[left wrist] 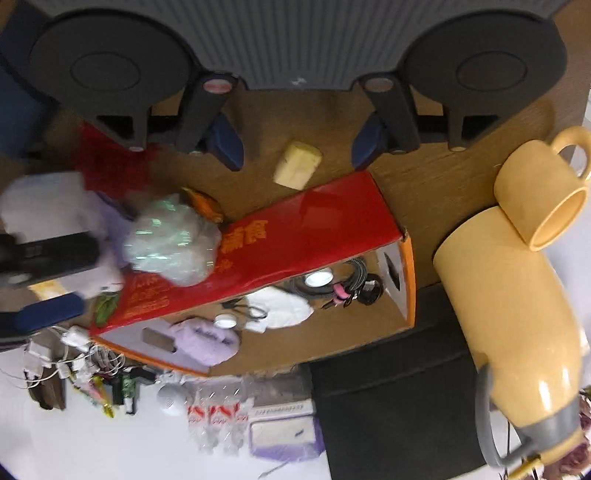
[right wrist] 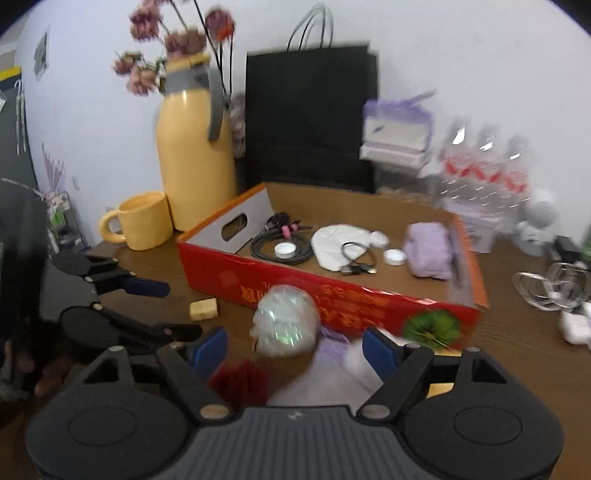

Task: Organize objects
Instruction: 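Grasp the yellow block with the left tool while the right tool grasps the clear plastic bag, then carry the yellow block and plastic bag into the red box and release both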

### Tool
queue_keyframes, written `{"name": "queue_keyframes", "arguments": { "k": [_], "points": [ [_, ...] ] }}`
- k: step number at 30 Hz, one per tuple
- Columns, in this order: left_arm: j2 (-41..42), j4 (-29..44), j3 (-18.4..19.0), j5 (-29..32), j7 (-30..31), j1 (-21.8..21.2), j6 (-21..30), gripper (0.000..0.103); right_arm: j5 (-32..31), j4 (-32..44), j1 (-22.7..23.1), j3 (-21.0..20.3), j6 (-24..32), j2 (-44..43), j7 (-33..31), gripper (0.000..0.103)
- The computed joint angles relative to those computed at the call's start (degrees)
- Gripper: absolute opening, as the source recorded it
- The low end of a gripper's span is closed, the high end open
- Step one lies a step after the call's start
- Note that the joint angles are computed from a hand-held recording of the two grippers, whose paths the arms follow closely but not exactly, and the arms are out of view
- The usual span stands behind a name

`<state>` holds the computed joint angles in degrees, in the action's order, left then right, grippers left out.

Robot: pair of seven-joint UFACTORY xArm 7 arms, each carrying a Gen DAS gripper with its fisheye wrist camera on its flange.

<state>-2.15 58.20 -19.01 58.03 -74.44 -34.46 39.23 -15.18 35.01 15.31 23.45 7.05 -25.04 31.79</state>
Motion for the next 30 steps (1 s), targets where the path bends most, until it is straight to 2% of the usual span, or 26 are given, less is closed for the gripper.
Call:
{"name": "queue_keyframes", "arguments": {
  "k": [1,2,4,6,7,8,9,11,14,16,18,21,23,25,27,30],
  "points": [
    [0.5,0.2,0.3,-0.6,0.6,0.2,-0.4,0.062,-1.1,1.7,-2.4,1.8,-1.0,3.1,1.0,0.076],
    [0.9,0.4,0.6,-1.4,1.2,0.5,-0.8,0.053,-2.8,3.5,-5.3,4.3,-1.7,6.2,3.0,0.072],
    [0.7,-0.4,1.4,-1.1,0.6,1.1,-3.7,0.049,-5.1,5.6,-7.3,5.6,-2.5,10.5,5.6,0.065],
    [0.3,-1.4,2.1,-1.7,0.5,1.9,-7.2,0.039,-5.2,6.3,-5.5,3.8,-3.6,13.3,6.6,0.055],
    [0.8,-1.3,2.2,-1.7,-0.3,2.3,-9.0,0.034,-4.9,6.4,-3.8,2.1,-4.6,14.4,5.8,0.046],
    [0.5,-1.7,2.3,-2.2,-0.7,2.5,-10.1,0.025,-4.6,6.1,-2.2,0.6,-5.5,14.8,5.2,0.038],
    [0.2,-1.9,2.1,-3.1,-0.5,2.4,-10.4,0.024,-5.3,5.9,-2.2,0.5,-5.9,14.8,5.7,0.035],
    [-0.3,-1.8,1.2,-4.4,-0.8,2.0,-8.0,0.023,-8.4,4.9,-5.0,2.9,-7.1,12.9,9.0,0.030],
    [-3.3,-2.6,-1.2,-5.4,-5.5,0.6,-2.7,0.023,-6.1,1.4,-2.5,0.8,-8.3,6.5,8.0,0.030],
    [-7.1,-4.1,-4.3,-3.7,-11.4,-0.5,1.9,0.023,-4.4,-2.4,-1.0,0.2,-8.3,-0.8,7.0,0.030],
    [-10.3,-5.0,-7.7,-4.2,-16.4,-1.6,5.6,0.023,-2.5,-6.6,2.3,-1.8,-7.6,-8.2,5.4,0.030],
    [-14.0,-5.3,-12.9,-7.3,-23.1,-3.3,10.0,0.023,1.1,-13.0,8.9,-4.1,-1.8,-21.0,4.0,0.030],
    [-14.8,-4.1,-17.3,-8.2,-27.4,-4.1,16.0,0.023,4.0,-17.5,12.7,-3.8,3.0,-31.0,4.6,0.030],
    [-14.3,-1.9,-21.4,-9.4,-30.6,-5.5,23.2,0.023,6.0,-21.2,15.6,-1.7,8.8,-40.8,6.0,0.030],
    [-13.8,0.0,-23.8,-10.4,-32.7,-7.2,28.7,0.023,7.0,-24.2,20.5,0.3,16.9,-50.6,6.6,0.031],
    [-12.3,2.8,-25.7,-10.6,-32.8,-10.0,34.0,0.023,9.4,-25.8,28.7,3.7,31.7,-60.5,8.2,0.031]
  ]
}}
